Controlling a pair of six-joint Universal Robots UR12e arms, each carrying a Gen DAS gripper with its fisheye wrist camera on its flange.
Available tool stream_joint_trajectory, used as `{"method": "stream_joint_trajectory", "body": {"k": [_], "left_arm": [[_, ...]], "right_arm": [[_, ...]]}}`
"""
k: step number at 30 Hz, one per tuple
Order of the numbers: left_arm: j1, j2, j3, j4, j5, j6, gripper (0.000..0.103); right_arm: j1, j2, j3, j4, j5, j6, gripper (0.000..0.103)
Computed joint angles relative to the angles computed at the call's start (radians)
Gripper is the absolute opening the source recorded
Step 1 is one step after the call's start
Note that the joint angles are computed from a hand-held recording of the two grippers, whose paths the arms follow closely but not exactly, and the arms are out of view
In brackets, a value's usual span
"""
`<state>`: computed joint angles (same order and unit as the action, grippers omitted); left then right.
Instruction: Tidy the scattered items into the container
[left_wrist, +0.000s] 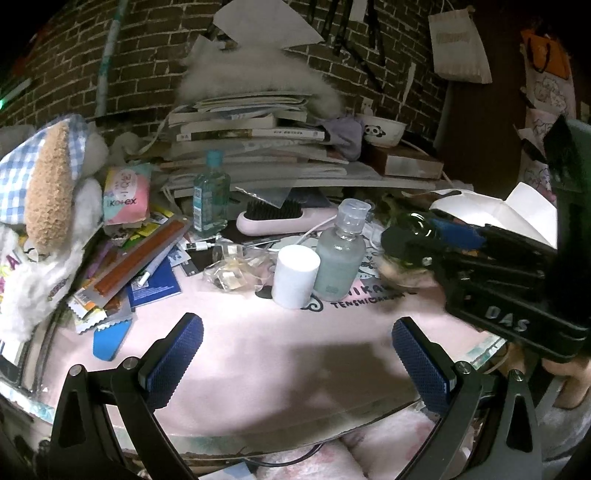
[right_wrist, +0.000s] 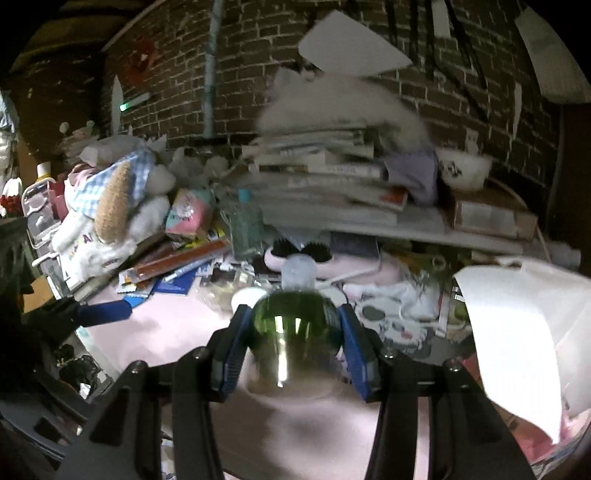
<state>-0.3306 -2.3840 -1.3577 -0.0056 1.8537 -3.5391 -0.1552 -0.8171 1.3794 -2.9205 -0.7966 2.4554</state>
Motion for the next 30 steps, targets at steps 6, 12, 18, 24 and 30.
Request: {"method": "stream_joint_trajectory", "body": {"k": [6, 12, 18, 24, 30], "left_arm": [[0.0, 0.0, 0.0, -0.011, -0.003, 0.002, 0.102], [0.002, -0.004, 0.006, -0.025, -0.003, -0.004, 0.102], [0.004, -0.009, 0.014, -0.03, -0.011, -0.001, 0.102], [0.004, -0.009, 0.014, -0.03, -0.01, -0.003, 0.102], [0.006, -0.007, 0.009, -0.029, -0.005, -0.015, 0.102]], "right_arm": [[0.012, 0.023, -0.035, 0.124, -0.053, -0.036, 0.044], [0.014, 0.042, -0.057, 0.223, -0.084, -0.06, 0.044], [0.008, 0.046, -0.05, 0.197, -0.067, -0.052, 0.044], [0.012, 0.051, -0.051, 0.19, -0.067, -0.058, 0.044], [0.014, 0.058, -0.055, 0.193, -0.067, -0.054, 0.045]]}}
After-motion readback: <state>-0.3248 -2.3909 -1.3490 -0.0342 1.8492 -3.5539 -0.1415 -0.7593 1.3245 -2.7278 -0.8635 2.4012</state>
